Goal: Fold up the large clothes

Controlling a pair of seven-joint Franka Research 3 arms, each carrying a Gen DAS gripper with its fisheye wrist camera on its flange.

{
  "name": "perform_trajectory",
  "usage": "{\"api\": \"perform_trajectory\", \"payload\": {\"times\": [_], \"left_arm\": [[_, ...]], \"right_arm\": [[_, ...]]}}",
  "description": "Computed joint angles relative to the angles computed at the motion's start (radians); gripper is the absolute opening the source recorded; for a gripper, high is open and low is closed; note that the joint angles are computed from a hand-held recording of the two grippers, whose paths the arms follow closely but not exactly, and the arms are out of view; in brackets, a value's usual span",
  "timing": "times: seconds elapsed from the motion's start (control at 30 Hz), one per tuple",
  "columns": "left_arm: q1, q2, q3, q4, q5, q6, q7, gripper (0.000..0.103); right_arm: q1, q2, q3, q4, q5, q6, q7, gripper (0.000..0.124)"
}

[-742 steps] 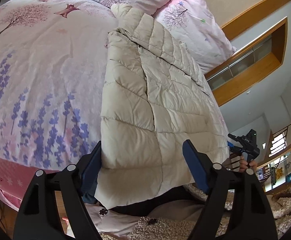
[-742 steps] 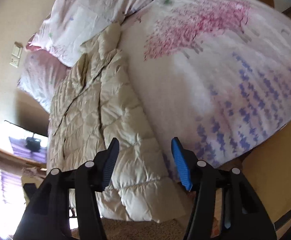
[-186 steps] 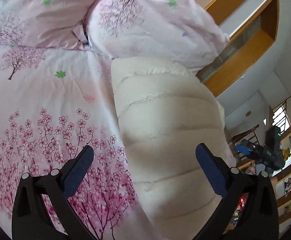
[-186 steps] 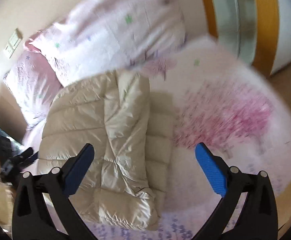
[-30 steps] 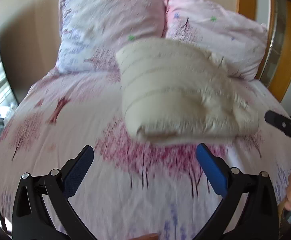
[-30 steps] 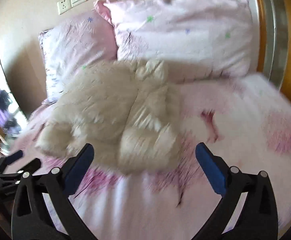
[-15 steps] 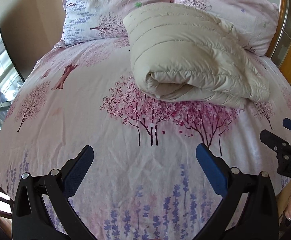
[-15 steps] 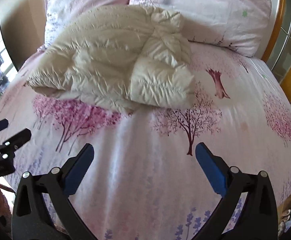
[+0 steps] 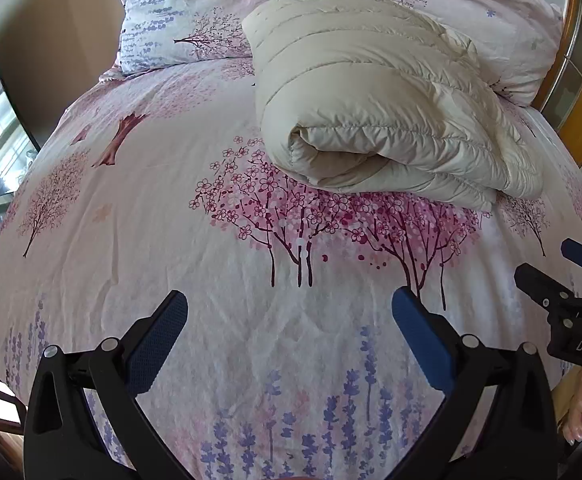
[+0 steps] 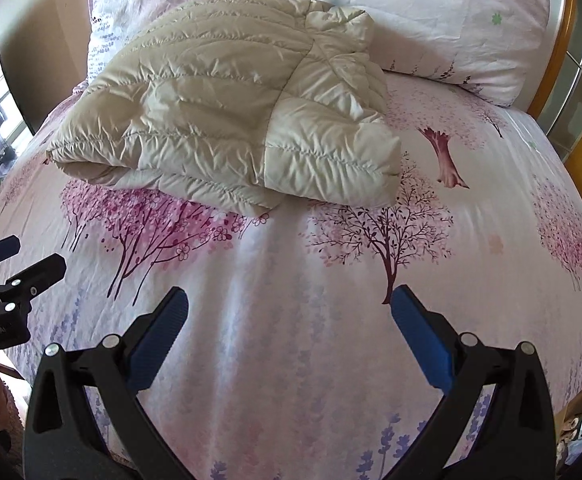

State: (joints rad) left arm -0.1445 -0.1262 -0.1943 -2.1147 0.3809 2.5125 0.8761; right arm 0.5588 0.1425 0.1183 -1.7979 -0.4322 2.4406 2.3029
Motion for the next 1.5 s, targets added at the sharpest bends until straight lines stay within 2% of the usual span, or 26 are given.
{"api": "perform_trajectory", "payload": {"times": [1.5], "left_arm": [[-0.006, 0.010, -0.001, 0.008, -0.010, 0.007, 0.017, 0.102]], "right_arm": [[-0.004, 0.007, -0.005, 0.004, 0.015, 0.001, -0.027, 0.101]]}}
